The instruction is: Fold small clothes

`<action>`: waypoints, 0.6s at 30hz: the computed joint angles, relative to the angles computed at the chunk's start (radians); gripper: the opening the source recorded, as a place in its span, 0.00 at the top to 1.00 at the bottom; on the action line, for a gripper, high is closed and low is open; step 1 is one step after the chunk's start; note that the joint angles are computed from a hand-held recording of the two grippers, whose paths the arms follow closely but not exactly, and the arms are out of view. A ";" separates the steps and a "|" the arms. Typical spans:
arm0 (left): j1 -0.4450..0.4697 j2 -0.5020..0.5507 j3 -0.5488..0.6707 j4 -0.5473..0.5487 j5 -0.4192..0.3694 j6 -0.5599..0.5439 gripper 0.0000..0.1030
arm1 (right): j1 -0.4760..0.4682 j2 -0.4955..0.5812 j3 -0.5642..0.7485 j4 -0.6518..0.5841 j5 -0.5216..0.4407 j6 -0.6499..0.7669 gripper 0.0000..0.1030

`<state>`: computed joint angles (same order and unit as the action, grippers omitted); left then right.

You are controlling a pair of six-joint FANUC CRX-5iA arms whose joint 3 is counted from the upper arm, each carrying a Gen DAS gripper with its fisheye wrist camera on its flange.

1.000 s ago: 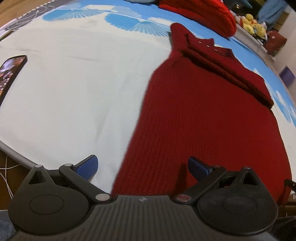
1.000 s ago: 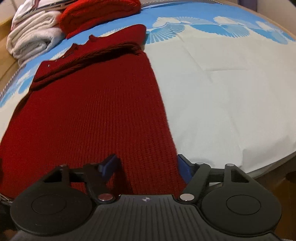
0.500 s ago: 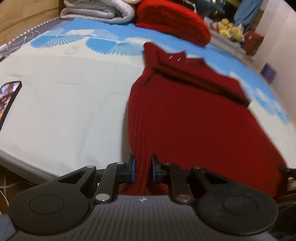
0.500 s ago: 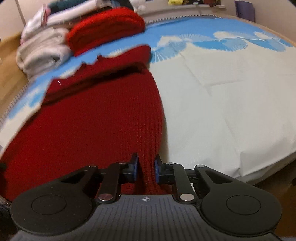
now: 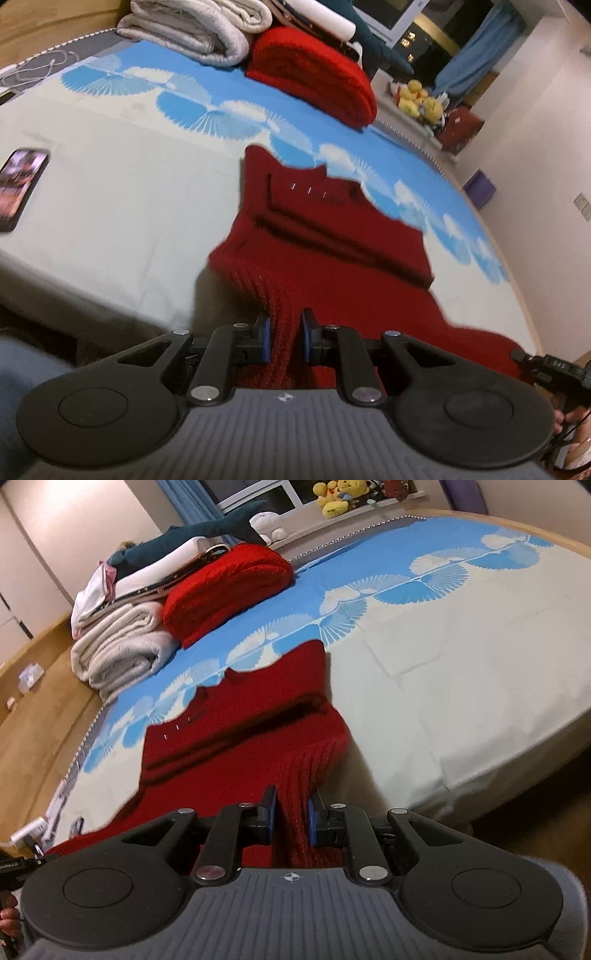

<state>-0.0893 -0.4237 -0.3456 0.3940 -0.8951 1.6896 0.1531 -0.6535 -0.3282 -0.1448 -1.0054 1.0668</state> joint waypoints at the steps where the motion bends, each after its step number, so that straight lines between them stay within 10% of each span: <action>1: -0.002 0.033 0.029 0.000 0.009 0.001 0.84 | -0.016 0.032 0.025 -0.020 0.004 0.015 0.84; 11: 0.024 0.651 0.615 -0.065 -0.028 0.207 0.84 | -0.102 0.669 0.530 -0.075 0.001 0.087 0.85; 15: 0.050 0.866 0.870 -0.218 -0.066 0.466 0.43 | -0.102 0.961 0.769 0.057 -0.042 -0.214 0.52; 18: 0.052 0.876 0.912 -0.328 -0.055 0.552 0.16 | -0.094 0.948 0.666 0.162 0.122 -0.390 0.34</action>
<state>-0.0370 0.4524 0.5668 0.0662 -0.9497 2.2421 0.0596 0.2949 0.3382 0.0174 -0.8834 0.6771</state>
